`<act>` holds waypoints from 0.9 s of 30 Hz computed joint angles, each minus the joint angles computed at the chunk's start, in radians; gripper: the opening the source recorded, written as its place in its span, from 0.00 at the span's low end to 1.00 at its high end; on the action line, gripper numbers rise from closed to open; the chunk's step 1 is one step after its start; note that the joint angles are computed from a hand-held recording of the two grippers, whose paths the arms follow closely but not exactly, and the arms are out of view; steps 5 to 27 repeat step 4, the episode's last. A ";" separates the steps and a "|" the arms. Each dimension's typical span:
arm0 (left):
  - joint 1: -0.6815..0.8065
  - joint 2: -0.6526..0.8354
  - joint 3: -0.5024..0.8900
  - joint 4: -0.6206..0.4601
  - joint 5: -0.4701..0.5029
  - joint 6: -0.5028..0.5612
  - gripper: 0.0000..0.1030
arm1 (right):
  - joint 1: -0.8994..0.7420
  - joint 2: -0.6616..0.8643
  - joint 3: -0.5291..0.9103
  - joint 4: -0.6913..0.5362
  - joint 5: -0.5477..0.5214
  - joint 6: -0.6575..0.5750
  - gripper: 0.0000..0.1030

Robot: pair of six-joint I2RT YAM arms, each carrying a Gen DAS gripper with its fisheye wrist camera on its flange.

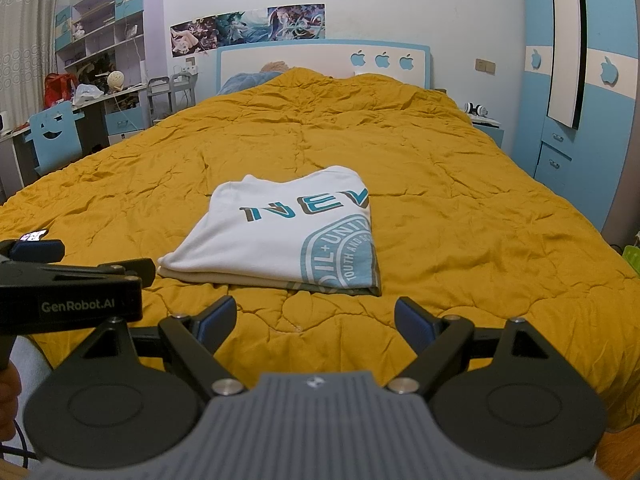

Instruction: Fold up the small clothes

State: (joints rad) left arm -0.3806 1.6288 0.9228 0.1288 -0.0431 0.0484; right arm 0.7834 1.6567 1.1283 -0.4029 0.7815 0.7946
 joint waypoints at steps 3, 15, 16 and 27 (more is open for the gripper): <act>0.007 -0.001 0.001 0.000 0.000 0.002 1.00 | 0.000 0.000 0.000 0.001 -0.003 -0.001 0.80; 0.009 -0.001 0.002 -0.001 0.002 0.003 1.00 | 0.000 0.000 0.000 0.001 -0.003 -0.001 0.80; 0.009 -0.001 0.002 -0.001 0.002 0.003 1.00 | 0.000 0.000 0.000 0.001 -0.003 -0.001 0.80; 0.009 -0.001 0.002 -0.001 0.002 0.003 1.00 | 0.000 0.000 0.000 0.001 -0.003 -0.001 0.80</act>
